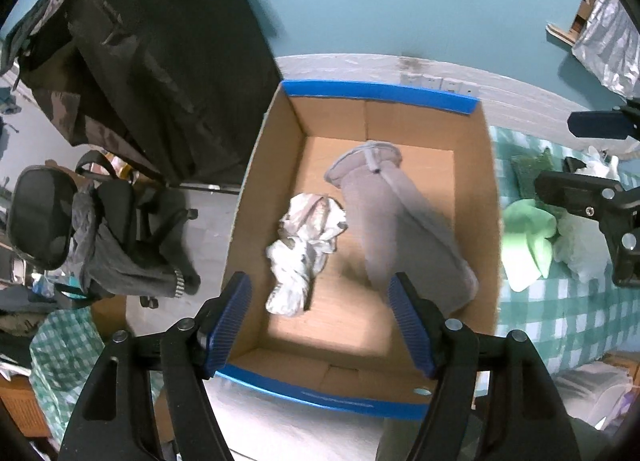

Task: Organize soft objects
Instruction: 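Open both tools to drop the bag and sock into the box, then move both tools back over the table toward the foam and bath puff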

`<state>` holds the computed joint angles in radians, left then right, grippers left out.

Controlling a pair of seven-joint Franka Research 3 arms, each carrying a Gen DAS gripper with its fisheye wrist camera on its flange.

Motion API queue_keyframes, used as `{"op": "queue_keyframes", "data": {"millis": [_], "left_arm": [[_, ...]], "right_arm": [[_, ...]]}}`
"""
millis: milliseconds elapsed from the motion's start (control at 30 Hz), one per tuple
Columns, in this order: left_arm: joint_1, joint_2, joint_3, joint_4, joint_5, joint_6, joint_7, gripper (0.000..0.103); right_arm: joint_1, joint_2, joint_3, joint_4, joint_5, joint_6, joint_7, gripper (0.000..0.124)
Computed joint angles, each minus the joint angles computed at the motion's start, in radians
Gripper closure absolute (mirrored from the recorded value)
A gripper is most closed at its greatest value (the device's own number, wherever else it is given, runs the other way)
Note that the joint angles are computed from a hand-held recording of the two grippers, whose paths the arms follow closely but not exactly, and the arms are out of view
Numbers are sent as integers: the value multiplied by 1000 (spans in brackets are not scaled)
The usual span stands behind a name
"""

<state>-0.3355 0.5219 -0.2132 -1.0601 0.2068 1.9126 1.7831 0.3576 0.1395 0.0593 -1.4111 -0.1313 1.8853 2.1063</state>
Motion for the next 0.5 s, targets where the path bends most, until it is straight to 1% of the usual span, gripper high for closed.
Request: {"op": "queue_keyframes", "data": {"millis": [200,500], "left_arm": [[-6,-36,-19,-41,-27,-1,-8,30],[-34,-79,-39,-101,-30,5,9,30]], "right_arm": [[-22,-140,4,-163,-12,4,64,46],[-98,-330,33,-375,-8,-9,122,46]]}}
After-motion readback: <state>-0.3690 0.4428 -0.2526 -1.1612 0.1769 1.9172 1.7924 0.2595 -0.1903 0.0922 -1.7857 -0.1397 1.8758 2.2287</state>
